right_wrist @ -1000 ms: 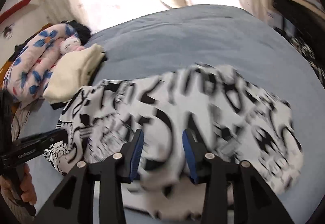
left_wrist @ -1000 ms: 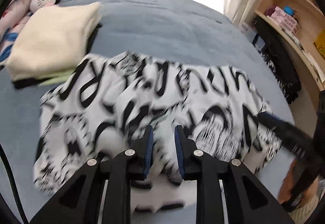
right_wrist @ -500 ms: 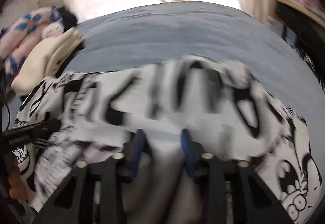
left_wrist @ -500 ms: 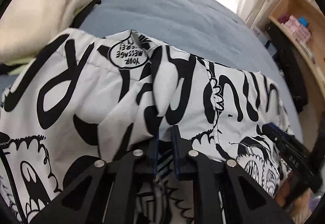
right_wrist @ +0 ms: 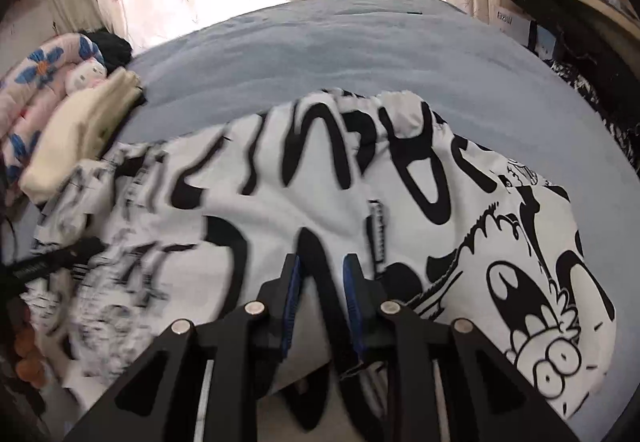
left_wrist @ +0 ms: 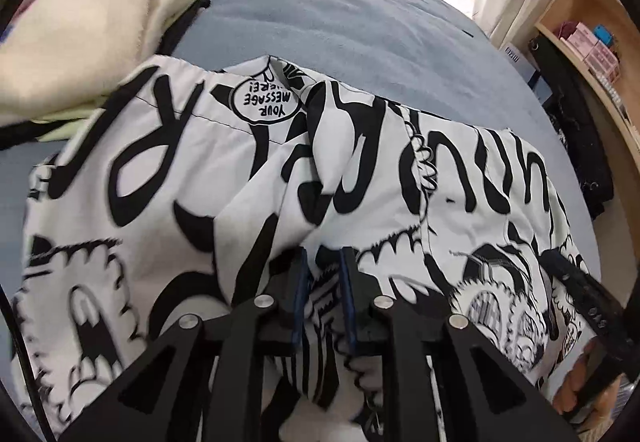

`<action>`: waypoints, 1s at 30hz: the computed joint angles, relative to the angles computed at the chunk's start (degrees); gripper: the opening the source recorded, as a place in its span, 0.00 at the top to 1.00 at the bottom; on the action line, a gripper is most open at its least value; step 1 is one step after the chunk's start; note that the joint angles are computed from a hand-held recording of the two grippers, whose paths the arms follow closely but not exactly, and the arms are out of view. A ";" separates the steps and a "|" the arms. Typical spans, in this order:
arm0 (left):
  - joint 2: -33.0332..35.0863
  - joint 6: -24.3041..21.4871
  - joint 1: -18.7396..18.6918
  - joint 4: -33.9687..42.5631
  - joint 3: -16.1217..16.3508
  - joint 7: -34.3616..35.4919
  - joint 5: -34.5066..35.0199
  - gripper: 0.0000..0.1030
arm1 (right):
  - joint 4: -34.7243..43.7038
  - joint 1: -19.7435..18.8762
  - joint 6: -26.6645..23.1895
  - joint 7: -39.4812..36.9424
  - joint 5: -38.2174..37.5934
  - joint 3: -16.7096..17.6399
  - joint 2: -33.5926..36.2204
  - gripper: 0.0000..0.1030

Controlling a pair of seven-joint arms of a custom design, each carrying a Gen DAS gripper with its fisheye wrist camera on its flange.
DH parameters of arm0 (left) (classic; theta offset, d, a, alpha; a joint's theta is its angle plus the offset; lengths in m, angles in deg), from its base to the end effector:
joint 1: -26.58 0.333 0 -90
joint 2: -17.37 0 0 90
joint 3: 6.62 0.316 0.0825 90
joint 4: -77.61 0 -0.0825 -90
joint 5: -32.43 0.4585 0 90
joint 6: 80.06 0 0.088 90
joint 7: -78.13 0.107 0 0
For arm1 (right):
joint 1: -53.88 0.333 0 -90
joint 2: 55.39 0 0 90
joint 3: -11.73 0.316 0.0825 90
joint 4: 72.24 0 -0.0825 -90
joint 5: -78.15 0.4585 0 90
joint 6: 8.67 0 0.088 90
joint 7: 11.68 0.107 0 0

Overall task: Fold large clothes
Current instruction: 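Lay the jacket flat on the blanket with both grippers and release, then move both open grippers to the jacket's lettered edge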

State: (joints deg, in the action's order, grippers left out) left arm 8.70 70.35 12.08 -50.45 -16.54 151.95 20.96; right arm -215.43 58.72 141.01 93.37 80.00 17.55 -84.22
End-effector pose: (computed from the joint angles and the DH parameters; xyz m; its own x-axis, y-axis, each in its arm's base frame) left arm 0.5515 -0.2475 0.4567 -0.0693 -0.9570 0.2818 -0.8948 -0.0653 -0.4416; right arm 0.4968 0.0946 0.4980 -0.0550 -0.9899 -0.1309 -0.8185 0.1197 -0.5619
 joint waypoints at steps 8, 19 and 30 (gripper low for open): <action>-11.53 -5.97 -0.91 -4.13 -0.63 -5.29 6.91 0.72 | -0.39 1.92 -6.05 -0.23 2.67 -0.12 -10.97 0.78; -29.99 -14.57 -5.80 -10.90 1.60 -5.48 6.39 0.61 | 0.81 3.33 -18.75 -0.54 3.87 1.82 -27.39 0.78; -44.10 -20.37 -8.93 -16.73 2.61 -5.32 6.25 0.55 | 1.22 5.45 -29.51 -3.13 4.02 4.42 -39.12 0.76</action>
